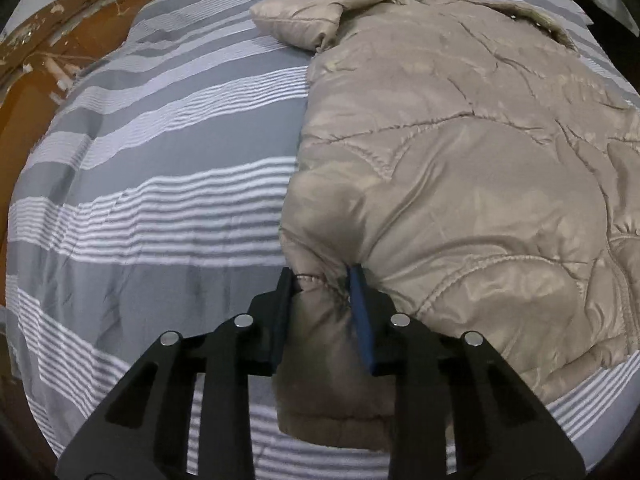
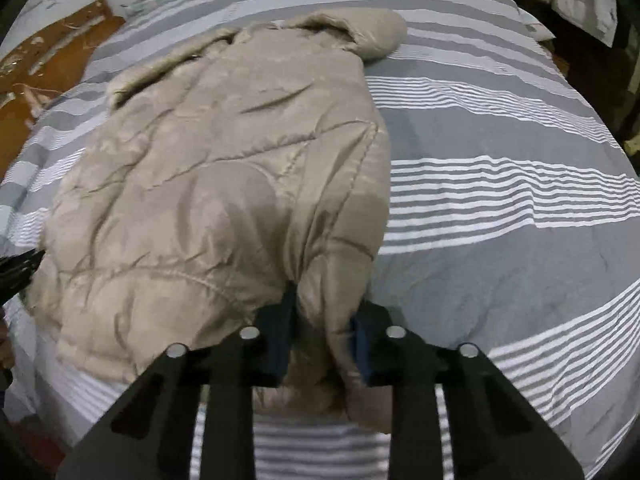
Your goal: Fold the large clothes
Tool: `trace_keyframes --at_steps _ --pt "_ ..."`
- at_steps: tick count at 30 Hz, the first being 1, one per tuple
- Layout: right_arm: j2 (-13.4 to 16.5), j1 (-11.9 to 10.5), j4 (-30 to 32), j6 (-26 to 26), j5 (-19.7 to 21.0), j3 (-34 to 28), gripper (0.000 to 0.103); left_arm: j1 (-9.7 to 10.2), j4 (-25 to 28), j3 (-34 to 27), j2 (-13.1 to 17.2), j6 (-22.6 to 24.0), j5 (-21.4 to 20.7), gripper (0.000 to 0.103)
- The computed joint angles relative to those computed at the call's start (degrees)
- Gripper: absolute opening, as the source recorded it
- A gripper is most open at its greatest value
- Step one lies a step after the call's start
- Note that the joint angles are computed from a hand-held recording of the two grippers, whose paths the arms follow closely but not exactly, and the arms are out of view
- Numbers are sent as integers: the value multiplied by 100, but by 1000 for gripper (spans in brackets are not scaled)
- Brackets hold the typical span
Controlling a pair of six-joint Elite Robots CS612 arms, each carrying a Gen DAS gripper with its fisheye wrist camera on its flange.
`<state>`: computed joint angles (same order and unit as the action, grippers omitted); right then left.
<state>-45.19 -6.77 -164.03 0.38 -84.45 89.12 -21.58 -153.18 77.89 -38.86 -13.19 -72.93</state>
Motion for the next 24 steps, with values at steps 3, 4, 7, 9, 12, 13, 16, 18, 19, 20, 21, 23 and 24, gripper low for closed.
trace_keyframes --at_steps 3,4,7,9,12,13,16,18,19,20,21,23,24 --pt "-130 -51 30 -158 245 178 23 -9 -86 292 -169 -70 60 23" --pt "-170 -45 59 -282 234 235 23 16 -101 390 -238 -90 32 22" --pt "-207 -3 141 -546 -28 259 23 76 -104 616 -397 -196 -102 20" --pt "-149 -44 319 -400 -29 127 26 83 -114 631 -426 -193 -132 20" --pt "-113 -157 394 93 301 -45 33 118 -152 526 -437 -263 -99 25" --pt "-121 -183 297 282 386 -86 36 126 -216 527 -465 -295 -49 33" --pt "-77 -218 -106 559 619 -236 63 147 -580 406 -459 -392 253 89" --pt "-4 -157 -269 466 437 -409 69 159 -684 186 -368 -316 455 92" --pt "25 -99 -265 388 256 -494 71 158 -595 4 -288 -273 553 92" --pt "89 -12 -258 235 -83 -656 75 155 -505 -214 -191 -242 664 92" --pt "154 47 -265 129 -265 -792 76 163 -474 -342 -135 -212 678 93" --pt "293 154 -248 -54 -538 -1099 83 181 -439 -602 -27 -154 691 99" --pt "373 199 -245 -109 -612 -1269 85 189 -462 -673 -5 -124 708 100"
